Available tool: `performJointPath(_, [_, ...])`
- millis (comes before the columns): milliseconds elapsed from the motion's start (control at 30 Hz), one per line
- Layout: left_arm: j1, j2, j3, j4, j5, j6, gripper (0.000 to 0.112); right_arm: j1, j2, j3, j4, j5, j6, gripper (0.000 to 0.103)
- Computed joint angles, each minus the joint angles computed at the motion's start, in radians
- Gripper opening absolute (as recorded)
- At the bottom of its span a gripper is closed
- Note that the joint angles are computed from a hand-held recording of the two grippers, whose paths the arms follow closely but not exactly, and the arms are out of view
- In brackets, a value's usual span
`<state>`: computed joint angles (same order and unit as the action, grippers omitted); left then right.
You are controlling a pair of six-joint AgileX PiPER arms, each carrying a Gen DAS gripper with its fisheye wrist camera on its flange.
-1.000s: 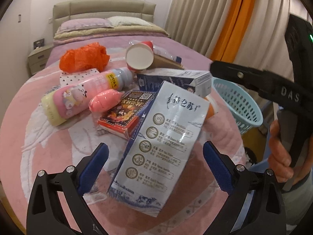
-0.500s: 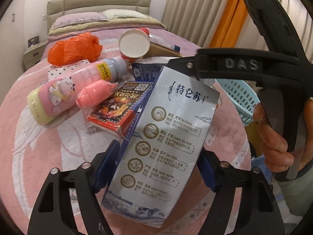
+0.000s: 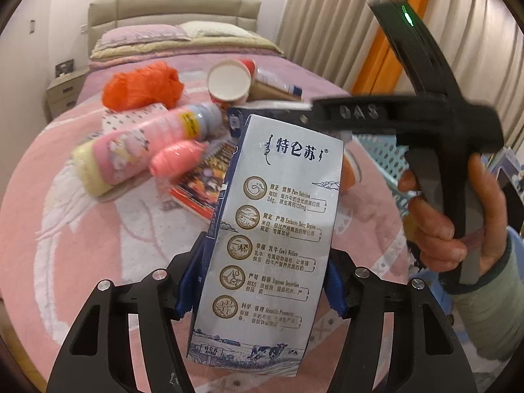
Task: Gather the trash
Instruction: 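Grasp the white milk carton with the left tool while the right tool grasps the white box carton, then carry both cartons over the blue basket and open both tools to drop them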
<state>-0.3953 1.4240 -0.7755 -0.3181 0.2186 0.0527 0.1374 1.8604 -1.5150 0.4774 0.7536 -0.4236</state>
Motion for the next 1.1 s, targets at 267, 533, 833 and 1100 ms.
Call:
performJointPath(267, [0.002,-0.034,-0.048,0.017,0.004,-0.040,0.060,-0.114,-0.136,0.136,0.204,-0.032,-0.163,0.056])
performJointPath(533, [-0.087,0.095,-0.269,0.187,0.056,-0.197,0.060,-0.283,-0.268,0.238,0.335,-0.069,-0.275,0.056])
performJointPath(833, [-0.200,0.342,-0.615,0.167,0.130,-0.167,0.060,-0.506,-0.286,0.244,0.375,-0.072,-0.304,0.056])
performJointPath(1100, [-0.273,0.692,-1.130,0.194,0.351,-0.206,0.060,-0.622,-0.160,0.202,0.337,-0.082,-0.245,0.056])
